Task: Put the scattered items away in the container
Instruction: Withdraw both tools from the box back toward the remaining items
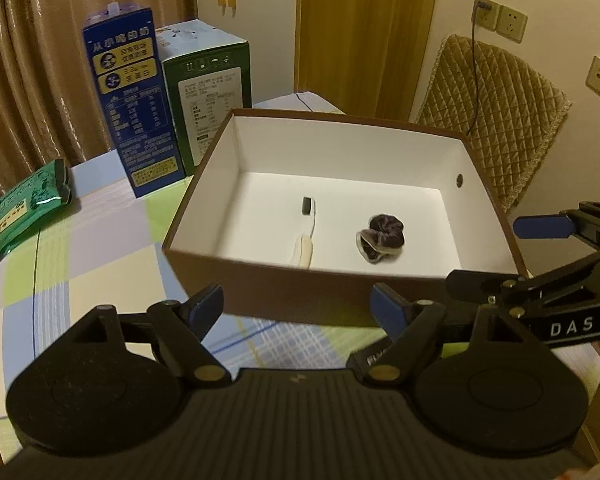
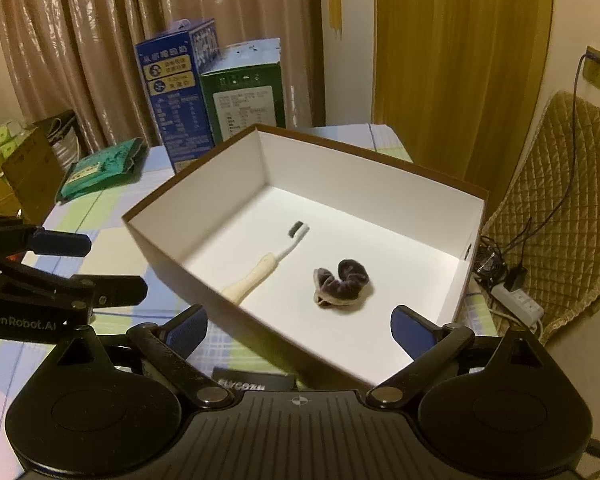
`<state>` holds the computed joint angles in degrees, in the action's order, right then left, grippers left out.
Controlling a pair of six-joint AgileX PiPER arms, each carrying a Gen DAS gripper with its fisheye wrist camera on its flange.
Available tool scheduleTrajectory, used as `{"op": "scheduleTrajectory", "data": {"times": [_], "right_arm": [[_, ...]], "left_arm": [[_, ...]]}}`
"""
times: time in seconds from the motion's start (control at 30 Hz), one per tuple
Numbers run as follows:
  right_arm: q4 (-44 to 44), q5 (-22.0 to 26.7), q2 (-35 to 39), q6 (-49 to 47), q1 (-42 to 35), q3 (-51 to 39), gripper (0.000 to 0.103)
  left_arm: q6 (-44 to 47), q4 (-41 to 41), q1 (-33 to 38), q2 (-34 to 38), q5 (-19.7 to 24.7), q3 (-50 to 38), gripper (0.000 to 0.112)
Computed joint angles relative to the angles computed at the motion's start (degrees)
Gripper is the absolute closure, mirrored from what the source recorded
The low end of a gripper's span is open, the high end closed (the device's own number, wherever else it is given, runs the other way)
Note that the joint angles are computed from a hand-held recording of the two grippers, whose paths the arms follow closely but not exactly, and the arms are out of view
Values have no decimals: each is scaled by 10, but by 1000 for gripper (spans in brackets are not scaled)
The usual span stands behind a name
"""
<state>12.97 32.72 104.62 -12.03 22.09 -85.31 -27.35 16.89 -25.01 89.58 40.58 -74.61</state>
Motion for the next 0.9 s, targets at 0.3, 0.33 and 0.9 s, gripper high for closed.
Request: {"op": "scheduleTrajectory", "data": {"times": [0.3, 0.33, 0.9], "right_arm": [[-22, -31, -64, 38, 27, 88, 6], [-23, -33, -69, 40, 29, 96, 5], [-9, -60, -154, 58, 71, 245, 5]], "left_arm": [[-52, 31, -21, -102, 5, 93, 34], [-57, 33, -23, -113, 8, 103, 33], [-136, 44, -68, -277, 52, 266, 33]]}}
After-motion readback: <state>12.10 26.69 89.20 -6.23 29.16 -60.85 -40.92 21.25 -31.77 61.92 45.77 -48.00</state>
